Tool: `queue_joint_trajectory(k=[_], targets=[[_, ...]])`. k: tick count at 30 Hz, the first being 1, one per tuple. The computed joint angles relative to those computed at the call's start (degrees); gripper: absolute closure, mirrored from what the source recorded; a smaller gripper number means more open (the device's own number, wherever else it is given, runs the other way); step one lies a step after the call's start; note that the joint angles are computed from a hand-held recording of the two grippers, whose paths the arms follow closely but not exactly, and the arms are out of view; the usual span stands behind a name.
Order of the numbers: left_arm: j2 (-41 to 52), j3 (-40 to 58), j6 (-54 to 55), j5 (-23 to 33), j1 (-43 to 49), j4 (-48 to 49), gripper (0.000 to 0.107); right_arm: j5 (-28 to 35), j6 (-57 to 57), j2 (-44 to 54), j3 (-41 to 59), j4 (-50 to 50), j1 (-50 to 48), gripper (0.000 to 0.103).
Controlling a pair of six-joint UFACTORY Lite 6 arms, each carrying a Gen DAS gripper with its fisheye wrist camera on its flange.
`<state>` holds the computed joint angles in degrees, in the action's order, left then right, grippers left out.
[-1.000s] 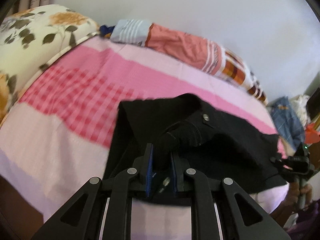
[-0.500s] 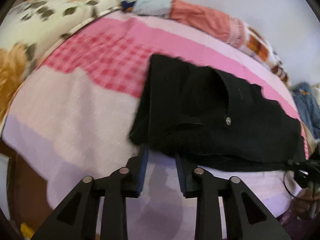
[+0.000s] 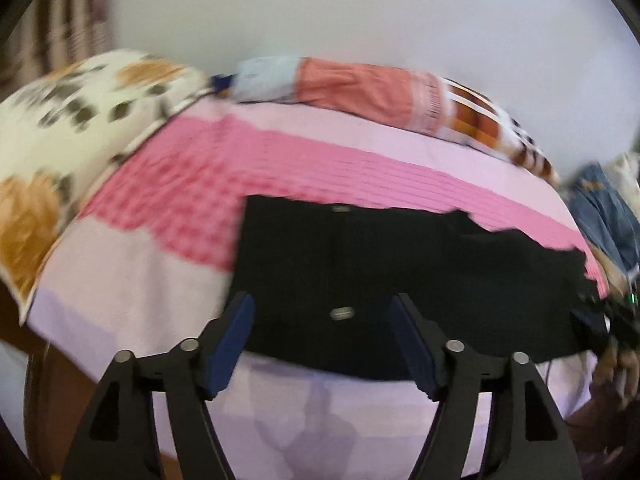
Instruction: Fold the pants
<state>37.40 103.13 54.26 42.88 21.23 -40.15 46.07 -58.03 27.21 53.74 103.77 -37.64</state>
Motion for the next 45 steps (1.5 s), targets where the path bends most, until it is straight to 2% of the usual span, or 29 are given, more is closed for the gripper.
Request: queue_joint_trajectory(k=[5, 12, 16, 18, 19, 21, 25, 30, 32, 34, 36, 41, 45], targets=[[-0.4, -4.1, 1.6, -1.9, -6.9, -1.6, 0.035, -9.6, 7.8, 2.2, 9.1, -8.9, -0.7, 0.076], [1.3, -5.2, -2.7, -1.0, -10.3, 0.5, 0.035, -11.6, 14.6, 8.7, 19.3, -16.9, -3.0, 0.077], [4.4, -1.1, -7.0, 1.7, -9.6, 2.2, 0.035, -12.0, 16.3, 11.4, 23.4, -17.6, -3.2, 0.077], [5.4, -0.1, -8.3, 2.6, -9.1, 2.0, 0.035, -11.7, 17.9, 12.6, 25.0, -18.7, -3.4, 0.083], [6.2, 0.9, -9.2, 3.3, -8.9, 2.1, 0.035, -11.4, 18.3, 12.6, 25.1, -19.6, -3.6, 0.094], [7.2, 2.3, -10.4, 4.4, -8.4, 2.1, 0.035, -9.6, 15.7, 11.7, 23.2, -17.2, -4.7, 0.096], [7.5, 3.3, -11.2, 5.4, -8.0, 2.6, 0.035, -6.4, 11.1, 3.1, 13.6, -13.0, -8.1, 0.099], [6.7, 3.7, -10.9, 5.8, -8.4, 2.9, 0.035, -5.2, 10.8, -13.1, 2.7, -17.2, -14.6, 0.099], [6.7, 4.2, -10.7, 6.4, -8.6, 2.9, 0.035, -2.2, 10.0, -14.7, 1.9, -19.1, -17.5, 0.099], [5.6, 3.0, -9.4, 6.1, -8.8, 2.1, 0.035, -2.9, 11.9, -13.9, 3.5, -23.2, -17.5, 0.096], [4.9, 2.0, -8.8, 5.5, -9.2, 2.1, 0.035, -3.0, 10.4, -10.8, 5.8, -23.2, -16.7, 0.096], [4.8, 1.8, -9.7, 6.7, -9.8, 3.3, 0.035, -10.1, 12.4, 2.1, 16.7, -25.7, -10.6, 0.096], [2.6, -0.9, -9.0, 5.3, -9.9, 3.7, 0.035, -14.3, 15.2, 10.1, 25.8, -29.5, -9.9, 0.096]])
